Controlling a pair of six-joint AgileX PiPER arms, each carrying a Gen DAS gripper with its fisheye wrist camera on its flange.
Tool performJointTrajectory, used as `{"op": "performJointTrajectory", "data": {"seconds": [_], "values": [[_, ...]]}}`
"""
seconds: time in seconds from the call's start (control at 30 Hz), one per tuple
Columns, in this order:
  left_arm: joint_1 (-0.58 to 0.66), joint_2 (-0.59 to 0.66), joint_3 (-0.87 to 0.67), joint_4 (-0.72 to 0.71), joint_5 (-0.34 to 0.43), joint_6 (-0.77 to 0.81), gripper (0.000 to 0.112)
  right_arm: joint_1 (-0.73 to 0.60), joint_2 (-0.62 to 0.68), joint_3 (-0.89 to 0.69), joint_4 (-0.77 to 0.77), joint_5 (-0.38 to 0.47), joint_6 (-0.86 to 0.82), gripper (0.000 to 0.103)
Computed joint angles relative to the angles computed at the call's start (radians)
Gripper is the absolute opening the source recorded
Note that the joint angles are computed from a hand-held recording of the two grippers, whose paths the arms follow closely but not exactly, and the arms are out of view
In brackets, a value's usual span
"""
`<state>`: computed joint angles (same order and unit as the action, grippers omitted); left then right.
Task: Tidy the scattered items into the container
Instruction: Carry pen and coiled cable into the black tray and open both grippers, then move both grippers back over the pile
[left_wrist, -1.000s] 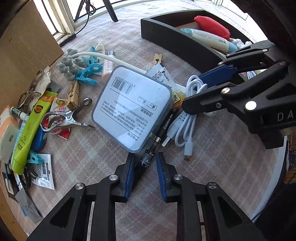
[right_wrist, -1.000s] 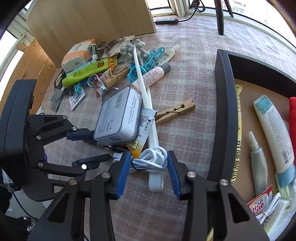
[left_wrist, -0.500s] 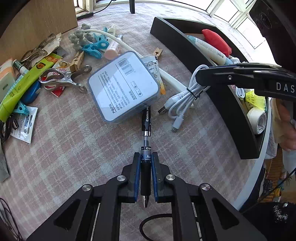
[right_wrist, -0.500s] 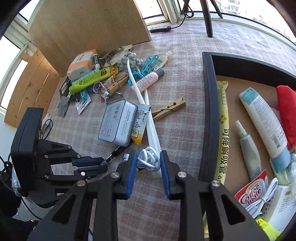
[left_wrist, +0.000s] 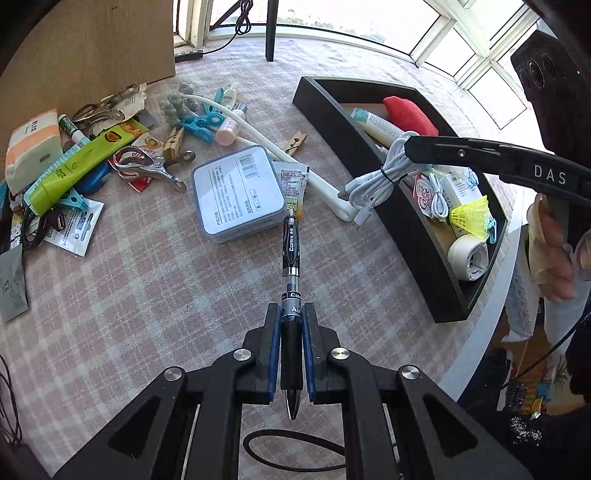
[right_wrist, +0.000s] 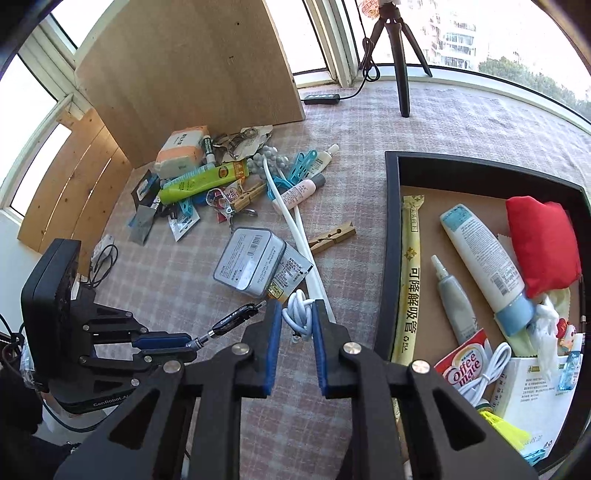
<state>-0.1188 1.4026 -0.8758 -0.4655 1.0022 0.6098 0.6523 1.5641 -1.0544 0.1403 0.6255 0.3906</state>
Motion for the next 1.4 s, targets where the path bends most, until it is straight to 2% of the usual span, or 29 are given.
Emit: {"op": "performJointTrajectory", "data": {"seconds": [0.13,0.37,0.47,0.63,0.73,0.77,0.8,0.83,0.9,0.97,1.13,1.4], "values": [[-0.101,0.009,-0.026,-0.015,-0.061,-0.082,0.010,-0.002,-0.055,0.000,-0.040,0.020,0.040,0.016],[-0.287,0.081,-0.164,-0.006,-0.123,-0.215,0.010,-0.055,-0.164,0.014,-0.136,0.082,0.112,0.016],[-0.380,0.137,-0.240,-0.004,-0.152,-0.269,0.010,-0.111,-0.230,0.034,-0.175,0.125,0.131,0.016],[-0.518,0.257,-0.432,0.013,-0.152,-0.386,0.010,-0.252,-0.334,0.069,-0.207,0.200,0.112,0.016],[-0.611,0.317,-0.538,0.088,-0.182,-0.503,0.011,-0.342,-0.379,0.084,-0.224,0.237,0.092,0.016],[-0.634,0.341,-0.575,0.115,-0.185,-0.547,0.016,-0.369,-0.389,0.088,-0.231,0.247,0.089,0.016],[-0.647,0.371,-0.619,0.122,-0.163,-0.567,0.024,-0.391,-0.395,0.091,-0.238,0.254,0.084,0.016],[-0.657,0.396,-0.659,0.126,-0.139,-0.583,0.042,-0.409,-0.399,0.092,-0.245,0.260,0.071,0.017],[-0.683,0.412,-0.694,0.185,-0.136,-0.636,0.040,-0.422,-0.396,0.089,-0.279,0.279,0.080,0.020],[-0.699,0.415,-0.711,0.234,-0.130,-0.661,0.040,-0.441,-0.406,0.093,-0.283,0.281,0.095,0.027],[-0.689,0.391,-0.693,0.247,-0.136,-0.657,0.040,-0.450,-0.413,0.099,-0.257,0.264,0.085,0.028],[-0.656,0.355,-0.641,0.279,-0.154,-0.690,0.040,-0.369,-0.382,0.086,-0.262,0.250,0.131,0.028]]}}
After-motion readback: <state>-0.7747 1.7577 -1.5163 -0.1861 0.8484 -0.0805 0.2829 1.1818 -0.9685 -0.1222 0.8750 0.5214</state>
